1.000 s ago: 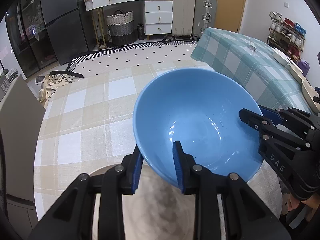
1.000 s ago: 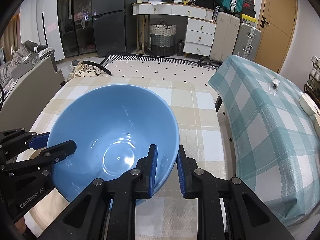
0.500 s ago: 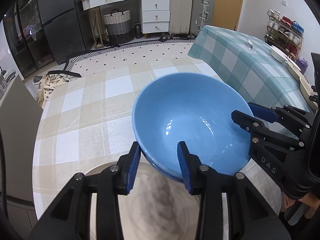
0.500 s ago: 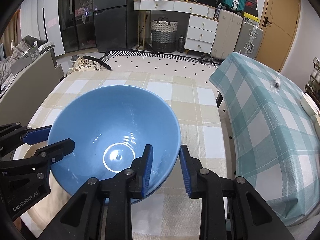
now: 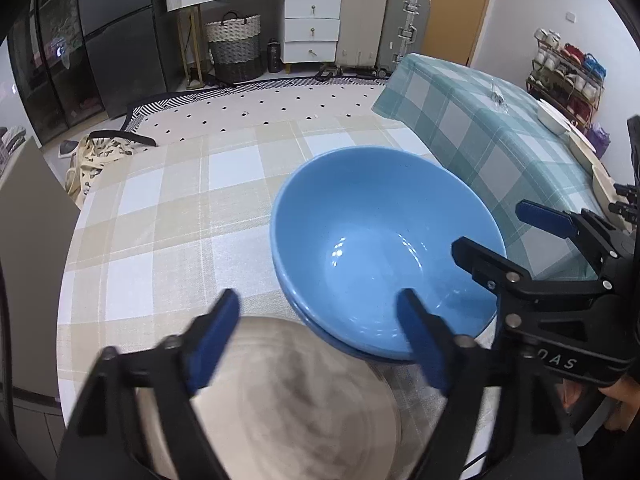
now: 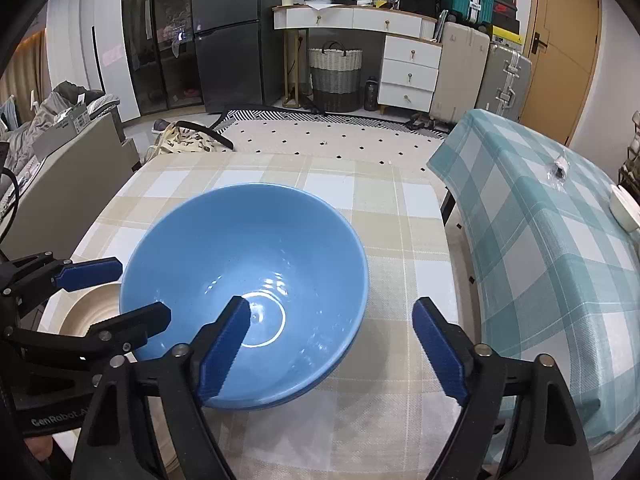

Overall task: Organize plates and bowls
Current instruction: 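Close both grippers on the rim of the nested blue bowls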

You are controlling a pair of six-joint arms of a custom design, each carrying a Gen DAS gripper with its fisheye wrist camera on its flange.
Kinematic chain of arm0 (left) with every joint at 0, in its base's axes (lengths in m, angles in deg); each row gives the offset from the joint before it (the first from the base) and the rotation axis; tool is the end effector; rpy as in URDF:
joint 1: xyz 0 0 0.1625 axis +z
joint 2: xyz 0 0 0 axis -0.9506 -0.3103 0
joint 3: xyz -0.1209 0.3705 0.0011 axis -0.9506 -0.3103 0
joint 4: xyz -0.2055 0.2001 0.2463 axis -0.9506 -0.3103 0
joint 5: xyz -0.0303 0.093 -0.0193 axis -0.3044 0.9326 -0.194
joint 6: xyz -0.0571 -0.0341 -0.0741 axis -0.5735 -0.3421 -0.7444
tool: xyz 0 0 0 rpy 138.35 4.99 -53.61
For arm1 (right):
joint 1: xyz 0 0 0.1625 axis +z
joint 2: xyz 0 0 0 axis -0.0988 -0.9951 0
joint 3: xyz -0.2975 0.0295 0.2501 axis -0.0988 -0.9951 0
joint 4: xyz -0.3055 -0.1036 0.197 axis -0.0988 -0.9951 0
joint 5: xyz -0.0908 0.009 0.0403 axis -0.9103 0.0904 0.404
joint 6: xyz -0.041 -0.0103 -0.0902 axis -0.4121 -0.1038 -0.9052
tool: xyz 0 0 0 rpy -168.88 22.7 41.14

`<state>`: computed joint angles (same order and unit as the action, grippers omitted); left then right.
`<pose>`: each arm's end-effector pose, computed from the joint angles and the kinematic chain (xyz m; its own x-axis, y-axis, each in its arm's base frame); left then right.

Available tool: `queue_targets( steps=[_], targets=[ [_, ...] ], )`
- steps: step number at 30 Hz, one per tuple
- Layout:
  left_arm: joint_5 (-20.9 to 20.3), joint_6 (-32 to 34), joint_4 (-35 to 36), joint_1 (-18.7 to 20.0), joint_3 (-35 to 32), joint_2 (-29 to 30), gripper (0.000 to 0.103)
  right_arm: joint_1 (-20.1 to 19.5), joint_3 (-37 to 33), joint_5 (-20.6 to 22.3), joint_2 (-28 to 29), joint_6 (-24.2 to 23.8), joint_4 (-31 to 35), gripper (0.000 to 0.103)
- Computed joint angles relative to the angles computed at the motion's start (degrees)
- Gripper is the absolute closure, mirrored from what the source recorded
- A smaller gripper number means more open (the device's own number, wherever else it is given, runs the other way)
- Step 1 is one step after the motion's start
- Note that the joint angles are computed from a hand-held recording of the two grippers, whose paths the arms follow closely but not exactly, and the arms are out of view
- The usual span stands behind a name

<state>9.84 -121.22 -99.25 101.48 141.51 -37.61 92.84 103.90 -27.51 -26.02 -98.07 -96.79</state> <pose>-0.3876 -0.4612 0.0074 -0.7642 -0.0201 -0.6447 0.3650 0.8105 -0.4580 0.0732 -0.5546 0.2711 -0.6160 -0.3990 0.6792 -0.7003 0.6722 -0.2403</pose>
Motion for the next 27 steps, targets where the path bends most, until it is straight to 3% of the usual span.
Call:
queue_targets(
  steps=[3,4,6,13,27],
  targets=[
    [0.1,0.8,-1.8,-0.1,1.1,-0.6,0.010,-0.3,-0.4,0.4,-0.5,1.3,0.9,0.002],
    [0.1,1.1,-2.7,-0.1,1.4,-0.7,0.005,-0.3,-0.4,0.5,-0.7,1.5,1.5,0.001],
    [0.7,1.2,-3.9,-0.2,2.1,-1.0,0.000,-0.3,-0.3,0.5,-0.9,1.4,1.7,0.001],
    [1.6,0.3,-3.3,0.1,2.8,-1.6,0.000,-0.7,0.0,0.9,-1.3,1.0,1.5,0.001],
    [1.5,-3.9,-2.3,1.9,4.3,-3.5,0.000,-2.5,-3.3,1.8,-1.3,5.4,6.3,0.001]
  ],
)
